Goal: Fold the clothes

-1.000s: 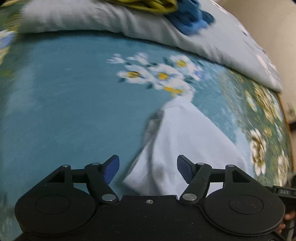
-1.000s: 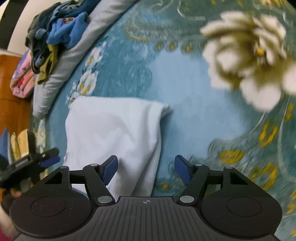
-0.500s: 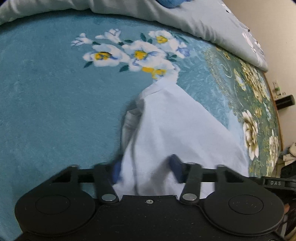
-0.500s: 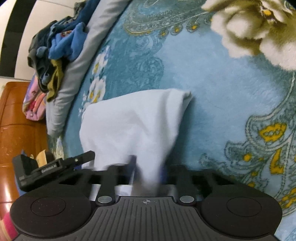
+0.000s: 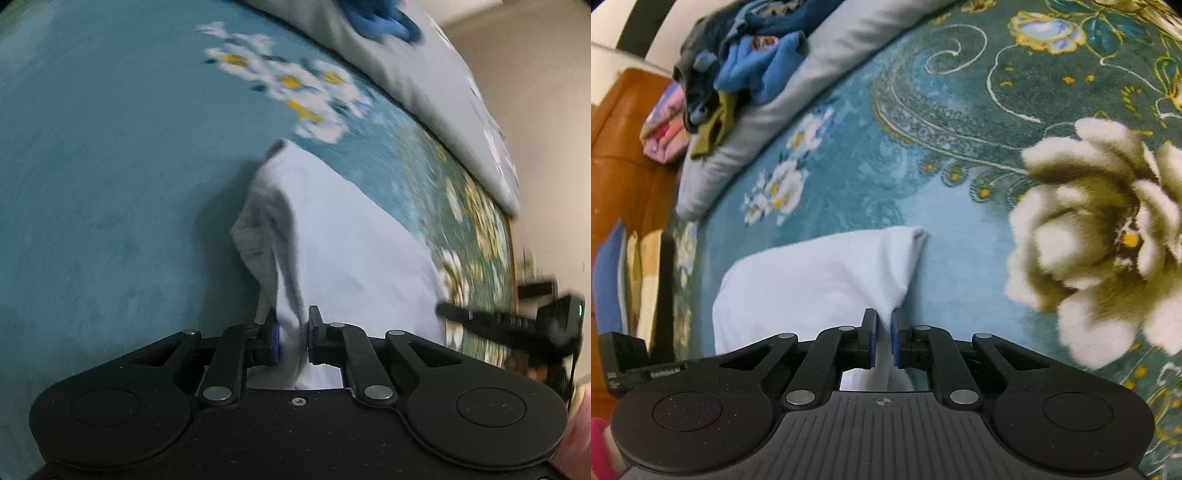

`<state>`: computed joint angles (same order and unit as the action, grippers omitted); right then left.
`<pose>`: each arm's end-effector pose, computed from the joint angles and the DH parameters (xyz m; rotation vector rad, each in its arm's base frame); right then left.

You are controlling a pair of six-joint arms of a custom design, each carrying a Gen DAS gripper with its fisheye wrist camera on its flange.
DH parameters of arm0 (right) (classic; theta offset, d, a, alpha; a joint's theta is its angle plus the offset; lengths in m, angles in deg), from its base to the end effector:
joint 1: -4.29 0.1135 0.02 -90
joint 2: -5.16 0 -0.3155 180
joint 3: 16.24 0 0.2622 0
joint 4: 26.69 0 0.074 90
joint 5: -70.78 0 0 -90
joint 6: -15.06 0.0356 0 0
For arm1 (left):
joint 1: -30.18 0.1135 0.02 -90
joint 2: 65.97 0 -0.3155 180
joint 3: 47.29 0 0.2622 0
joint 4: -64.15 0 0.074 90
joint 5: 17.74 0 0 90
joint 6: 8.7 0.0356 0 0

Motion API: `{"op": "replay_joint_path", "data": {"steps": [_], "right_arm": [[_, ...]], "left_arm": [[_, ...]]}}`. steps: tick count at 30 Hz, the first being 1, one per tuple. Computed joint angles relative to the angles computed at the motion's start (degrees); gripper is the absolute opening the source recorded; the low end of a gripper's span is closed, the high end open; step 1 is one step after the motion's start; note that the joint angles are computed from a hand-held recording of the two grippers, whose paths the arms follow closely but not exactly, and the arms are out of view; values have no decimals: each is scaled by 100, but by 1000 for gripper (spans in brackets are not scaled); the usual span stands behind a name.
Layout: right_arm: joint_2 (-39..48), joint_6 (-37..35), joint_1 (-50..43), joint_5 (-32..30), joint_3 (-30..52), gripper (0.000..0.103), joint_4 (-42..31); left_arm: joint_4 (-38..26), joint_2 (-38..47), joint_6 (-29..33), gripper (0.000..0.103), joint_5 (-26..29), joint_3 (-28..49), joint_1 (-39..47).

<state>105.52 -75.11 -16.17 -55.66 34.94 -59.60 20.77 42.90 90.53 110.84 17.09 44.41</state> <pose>0.2531 -0.0719 0.1238 0.4256 2.7363 0.8623 0.3087 0.0554 0.1265 -0.1045 2.8135 -0.9542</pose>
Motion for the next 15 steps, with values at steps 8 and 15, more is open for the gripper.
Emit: {"op": "replay_joint_path", "data": {"steps": [8,15], "right_arm": [[-197,405,84,-24,-467,37,556],[176,653,62,-171,-789,47,1169]], "left_arm": [[-283,131,690,60,-578,572,-159],[-431,605,1041,69,-749,827,-373]]}}
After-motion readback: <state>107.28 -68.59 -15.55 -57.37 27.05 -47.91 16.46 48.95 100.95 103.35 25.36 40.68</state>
